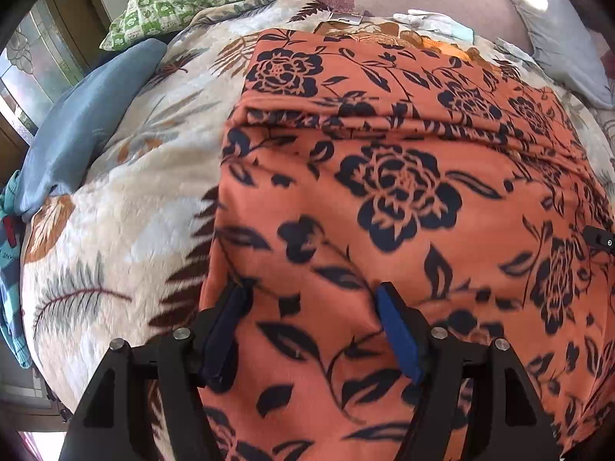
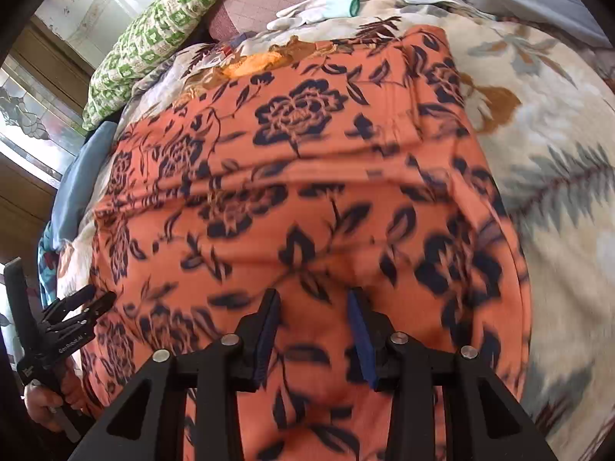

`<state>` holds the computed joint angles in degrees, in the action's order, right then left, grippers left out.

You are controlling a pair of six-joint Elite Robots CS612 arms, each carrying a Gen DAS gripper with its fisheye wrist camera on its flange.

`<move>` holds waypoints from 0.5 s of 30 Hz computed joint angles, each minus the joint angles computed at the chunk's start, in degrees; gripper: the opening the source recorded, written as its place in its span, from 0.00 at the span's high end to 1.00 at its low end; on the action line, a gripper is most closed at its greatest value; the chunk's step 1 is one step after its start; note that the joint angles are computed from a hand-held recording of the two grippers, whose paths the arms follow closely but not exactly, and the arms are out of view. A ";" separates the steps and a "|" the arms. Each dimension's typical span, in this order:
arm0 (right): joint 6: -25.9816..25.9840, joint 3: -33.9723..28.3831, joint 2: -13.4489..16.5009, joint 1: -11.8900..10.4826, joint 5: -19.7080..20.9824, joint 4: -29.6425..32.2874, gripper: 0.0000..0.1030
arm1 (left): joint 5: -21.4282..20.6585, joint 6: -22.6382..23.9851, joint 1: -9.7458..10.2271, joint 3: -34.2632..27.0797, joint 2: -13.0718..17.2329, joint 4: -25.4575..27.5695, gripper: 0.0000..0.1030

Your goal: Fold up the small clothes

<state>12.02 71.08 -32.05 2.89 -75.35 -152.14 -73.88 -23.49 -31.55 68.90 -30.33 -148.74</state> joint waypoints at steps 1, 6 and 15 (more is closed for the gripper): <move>-0.17 1.13 -0.50 0.24 -0.85 -0.88 0.60 | 0.07 0.16 -0.11 1.04 -0.51 -0.44 0.29; -2.29 6.77 -3.29 2.18 -6.12 -3.53 0.56 | 0.29 1.06 -0.80 7.54 -3.47 -3.87 0.29; -2.41 18.14 -8.67 3.58 -7.67 -9.63 0.55 | -0.85 2.56 -1.51 17.99 -8.10 -9.87 0.27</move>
